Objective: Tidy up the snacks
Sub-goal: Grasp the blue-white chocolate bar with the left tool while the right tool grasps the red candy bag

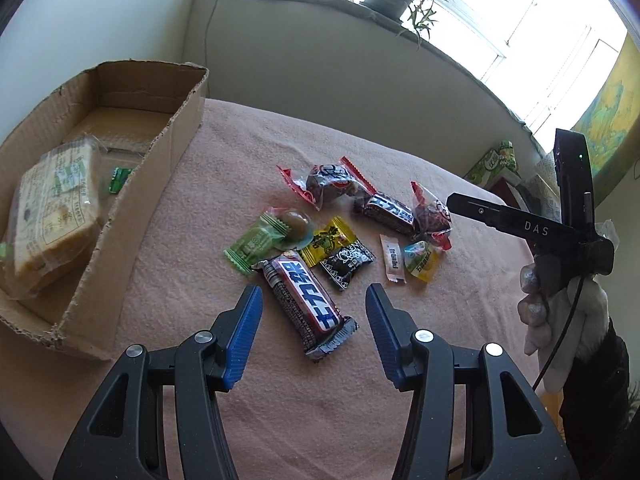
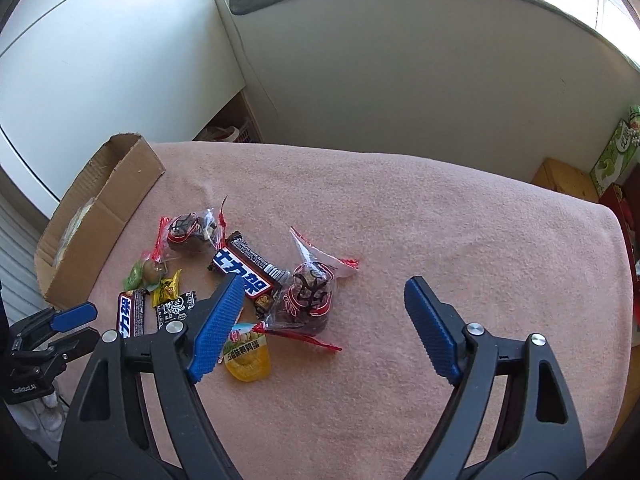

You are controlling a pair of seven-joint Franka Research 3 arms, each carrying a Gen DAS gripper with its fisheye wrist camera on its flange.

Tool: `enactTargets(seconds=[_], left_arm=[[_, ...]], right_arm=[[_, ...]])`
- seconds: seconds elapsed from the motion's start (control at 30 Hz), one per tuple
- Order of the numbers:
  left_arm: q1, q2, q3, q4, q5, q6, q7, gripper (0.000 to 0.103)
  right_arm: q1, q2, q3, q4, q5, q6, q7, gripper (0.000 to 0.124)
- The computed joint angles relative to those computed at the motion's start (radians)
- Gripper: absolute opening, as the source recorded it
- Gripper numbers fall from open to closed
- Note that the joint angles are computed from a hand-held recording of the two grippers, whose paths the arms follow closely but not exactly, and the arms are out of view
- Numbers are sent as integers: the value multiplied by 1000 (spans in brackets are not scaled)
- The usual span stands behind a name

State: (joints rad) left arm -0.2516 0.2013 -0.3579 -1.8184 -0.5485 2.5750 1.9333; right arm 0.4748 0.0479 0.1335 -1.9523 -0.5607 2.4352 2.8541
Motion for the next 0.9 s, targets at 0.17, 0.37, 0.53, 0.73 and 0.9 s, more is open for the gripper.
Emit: enactTargets(seconds=[0.17, 0.37, 0.53, 0.73, 0.9], left_arm=[[-30, 33, 8, 29, 105, -2, -67, 52], [-41, 59, 6, 42, 204, 10, -143, 52], [-42, 74, 3, 45, 263, 16, -177, 52], [-32, 69, -8, 25, 289, 46, -173, 41], [-10, 69, -26, 21, 249, 47, -128, 31]], right_arm=[[-2, 17, -6, 6, 21, 9, -11, 85], [-2, 46, -19, 18, 51, 34, -43, 80], [1, 74, -34, 26, 85, 51, -69, 72], [6, 80, -47, 12, 111, 74, -81, 62], [3, 72, -48, -9, 138, 107, -100, 36]])
